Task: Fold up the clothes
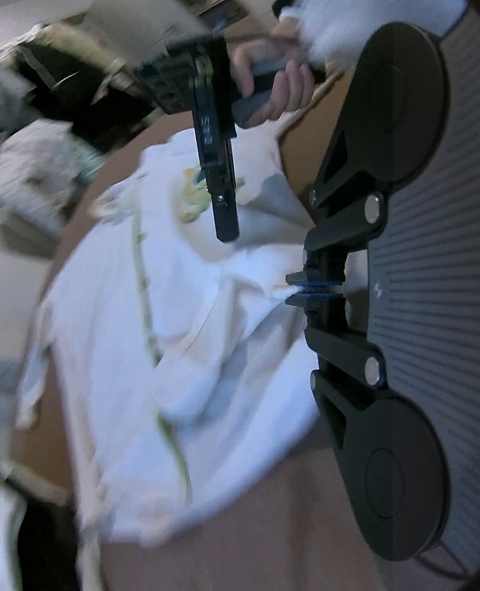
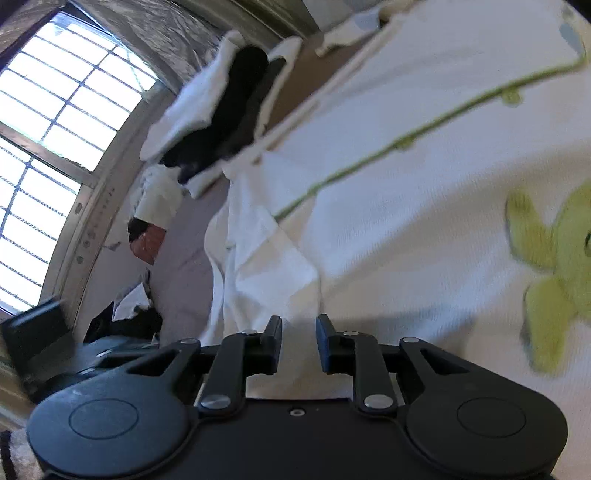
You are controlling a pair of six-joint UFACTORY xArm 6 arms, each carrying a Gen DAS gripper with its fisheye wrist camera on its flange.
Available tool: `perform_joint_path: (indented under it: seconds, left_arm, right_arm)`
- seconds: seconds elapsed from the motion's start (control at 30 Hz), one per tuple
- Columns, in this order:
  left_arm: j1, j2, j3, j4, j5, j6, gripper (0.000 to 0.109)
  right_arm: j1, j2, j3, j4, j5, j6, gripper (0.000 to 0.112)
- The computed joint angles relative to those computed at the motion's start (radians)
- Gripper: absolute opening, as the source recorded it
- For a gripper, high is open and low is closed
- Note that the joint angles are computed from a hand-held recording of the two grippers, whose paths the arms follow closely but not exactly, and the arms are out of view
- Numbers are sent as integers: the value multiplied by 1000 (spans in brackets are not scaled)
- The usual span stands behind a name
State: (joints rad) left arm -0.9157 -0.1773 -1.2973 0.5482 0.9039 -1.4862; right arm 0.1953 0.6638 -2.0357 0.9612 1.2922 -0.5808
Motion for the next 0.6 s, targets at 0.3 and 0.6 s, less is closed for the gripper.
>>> perform_joint_path:
  seconds: [0.3, 0.6]
  left_arm:
    - [-139, 93, -172, -224, 517, -116, 3]
    - [-96, 67, -177, 5, 440, -79, 42]
  right_arm:
    - [12, -41, 52, -128, -42, -24, 32]
    - [-105, -161, 124, -346, -335, -20, 53]
